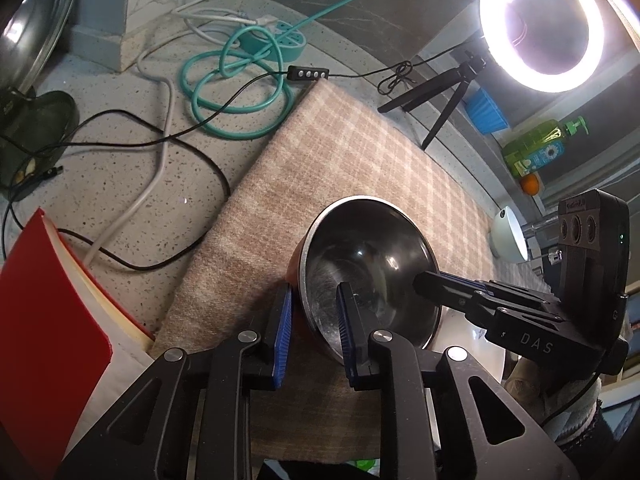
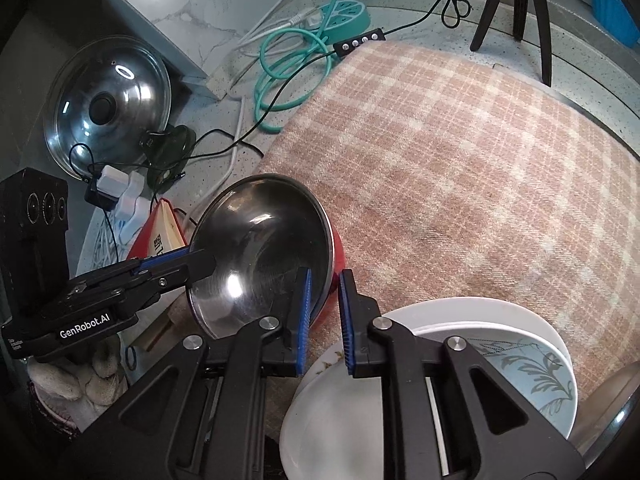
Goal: Organize plates and bowls
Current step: 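Lift the red-sided steel bowl and carry it over the placed steel bowl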
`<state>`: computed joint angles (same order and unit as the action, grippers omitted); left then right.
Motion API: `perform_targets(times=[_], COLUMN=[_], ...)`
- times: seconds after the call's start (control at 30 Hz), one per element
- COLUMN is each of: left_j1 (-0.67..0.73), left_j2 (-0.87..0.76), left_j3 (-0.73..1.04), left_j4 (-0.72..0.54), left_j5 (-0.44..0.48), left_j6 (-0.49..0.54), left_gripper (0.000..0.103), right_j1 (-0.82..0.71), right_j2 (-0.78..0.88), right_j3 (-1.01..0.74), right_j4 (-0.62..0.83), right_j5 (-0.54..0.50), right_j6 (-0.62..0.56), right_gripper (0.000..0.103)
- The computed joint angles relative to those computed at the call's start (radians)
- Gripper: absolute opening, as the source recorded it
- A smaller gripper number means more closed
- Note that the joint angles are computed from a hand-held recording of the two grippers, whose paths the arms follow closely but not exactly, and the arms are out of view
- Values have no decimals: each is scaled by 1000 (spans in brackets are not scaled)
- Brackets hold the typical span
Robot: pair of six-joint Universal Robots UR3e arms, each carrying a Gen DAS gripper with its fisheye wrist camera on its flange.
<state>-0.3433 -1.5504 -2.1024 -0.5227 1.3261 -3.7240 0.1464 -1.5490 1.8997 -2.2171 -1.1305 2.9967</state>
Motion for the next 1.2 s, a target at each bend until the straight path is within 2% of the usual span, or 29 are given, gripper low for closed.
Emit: perform_targets(times=[0.37, 0.7, 0.97, 1.2], left_j1=[-66, -162, -239, -306], left_j2=[-42, -146, -263, -394], left_j3=[122, 303, 475, 663], left_j4=[-17, -45, -65, -102], left_j5=[17, 35, 26, 9], left_j6=[-11, -11, -5, 4], left_gripper=[19, 20, 20, 20], right_j1=[-105, -295, -532, -843], right_j2=[-174, -387, -594, -762], right_j3=[51, 106, 114, 62], right_j4=[86, 267, 534, 905], right_j5=[46, 108, 159, 195], right_j6=[-37, -139, -319, -603], right_gripper=[14, 14, 14, 14])
